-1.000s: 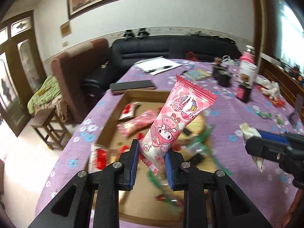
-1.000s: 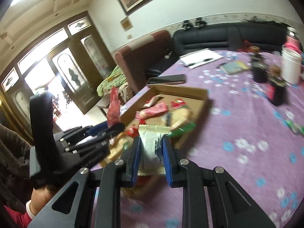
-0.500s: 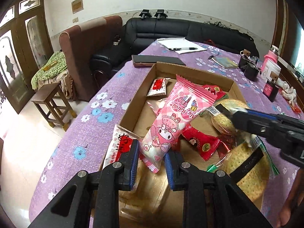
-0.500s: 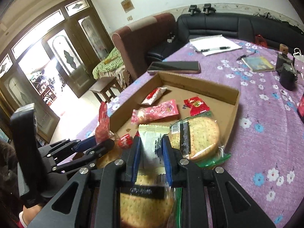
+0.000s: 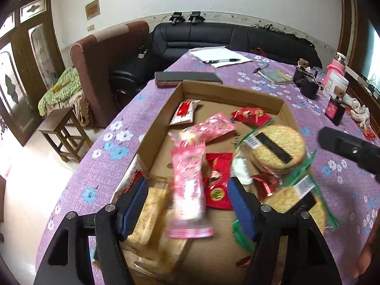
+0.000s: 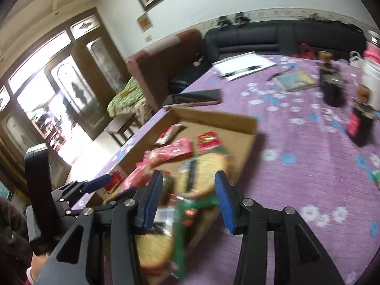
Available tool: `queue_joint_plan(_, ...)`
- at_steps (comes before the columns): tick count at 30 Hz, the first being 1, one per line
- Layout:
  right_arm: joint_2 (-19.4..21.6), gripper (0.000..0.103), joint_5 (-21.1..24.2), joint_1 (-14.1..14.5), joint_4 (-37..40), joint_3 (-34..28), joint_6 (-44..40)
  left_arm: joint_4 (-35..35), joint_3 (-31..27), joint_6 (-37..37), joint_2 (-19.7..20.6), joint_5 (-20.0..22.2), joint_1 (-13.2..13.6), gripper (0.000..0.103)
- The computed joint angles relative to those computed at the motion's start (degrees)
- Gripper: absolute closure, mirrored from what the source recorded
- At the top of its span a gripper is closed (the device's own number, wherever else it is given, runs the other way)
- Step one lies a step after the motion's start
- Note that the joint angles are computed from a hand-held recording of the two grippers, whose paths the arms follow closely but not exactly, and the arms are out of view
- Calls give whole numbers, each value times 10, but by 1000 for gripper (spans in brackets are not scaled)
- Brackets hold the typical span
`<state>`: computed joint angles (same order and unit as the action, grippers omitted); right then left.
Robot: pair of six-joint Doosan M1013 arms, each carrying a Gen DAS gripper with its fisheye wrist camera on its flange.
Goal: Organize snacks
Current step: 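Carry pink pastry bag and green packet into the box and open both tools, then move both open tools back toward the last snacks on the table, then grasp clear green-zip bag with right tool while left tool grasps green candy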
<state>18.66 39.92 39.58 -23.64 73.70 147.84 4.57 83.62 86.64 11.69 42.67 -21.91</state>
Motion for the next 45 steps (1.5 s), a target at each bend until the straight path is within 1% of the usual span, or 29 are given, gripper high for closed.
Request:
queue_joint_plan(2,-20,58,1,-3,-27,28,39,6,0,-1,-3,-4,-7,30)
queue_joint_plan(4,-37,58,0,-6,-45,52,73,10,1,-1,-7,-7,-15,24)
queue_joint_plan(8,-72,59,-8,-15,-71,102,136,16,0,4,-13,-14,-32,22)
queue_joint_plan(12,-105,58,8,-15,-112,144,187,16,-2,9,-16,-17,-52,18)
queue_joint_plan(13,-112,57,15,-14,-124,154,202,11,-3,15,-16,-17,-57,18)
queue_joint_plan(15,-132,51,42,-12,-157,178,239,4,-7,25,-16,-17,-69,17)
queue_joint_plan(16,-139,47,53,-12,-170,187,252,-1,-8,31,-15,-15,-74,14)
queue_joint_plan(17,-150,46,76,-12,-188,200,270,-6,-11,37,-14,-14,-82,13)
queue_joint_plan(19,-167,46,103,-16,-197,220,291,-17,-15,51,-11,-13,-93,12)
queue_joint_plan(21,-185,46,124,-23,-201,241,311,-49,-25,76,-3,-2,-102,12)
queue_joint_plan(23,-195,46,131,-32,-197,253,308,-60,-36,82,7,7,-111,12)
queue_joint_plan(26,-201,46,125,-53,-174,263,275,-59,-51,80,20,17,-125,12)
queue_joint_plan(32,-176,46,166,-76,-149,243,204,-55,-84,90,52,29,-154,12)
queue_joint_plan(36,-170,46,160,-96,-126,242,177,-56,-105,103,71,35,-171,12)
queue_joint_plan(37,-170,50,157,-99,-122,242,172,-57,-111,111,77,38,-175,12)
queue_joint_plan(38,-169,70,161,-100,-122,240,169,-63,-114,121,80,37,-178,12)
queue_joint_plan(39,-168,85,164,-101,-121,239,166,-67,-118,133,85,37,-182,12)
queue_joint_plan(40,-170,102,160,-102,-117,242,167,-69,-123,146,90,38,-186,12)
queue_joint_plan(42,-178,103,152,-99,-126,250,185,-74,-127,170,98,26,-193,12)
queue_joint_plan(45,-195,103,135,-92,-143,265,216,-55,-135,184,110,16,-206,12)
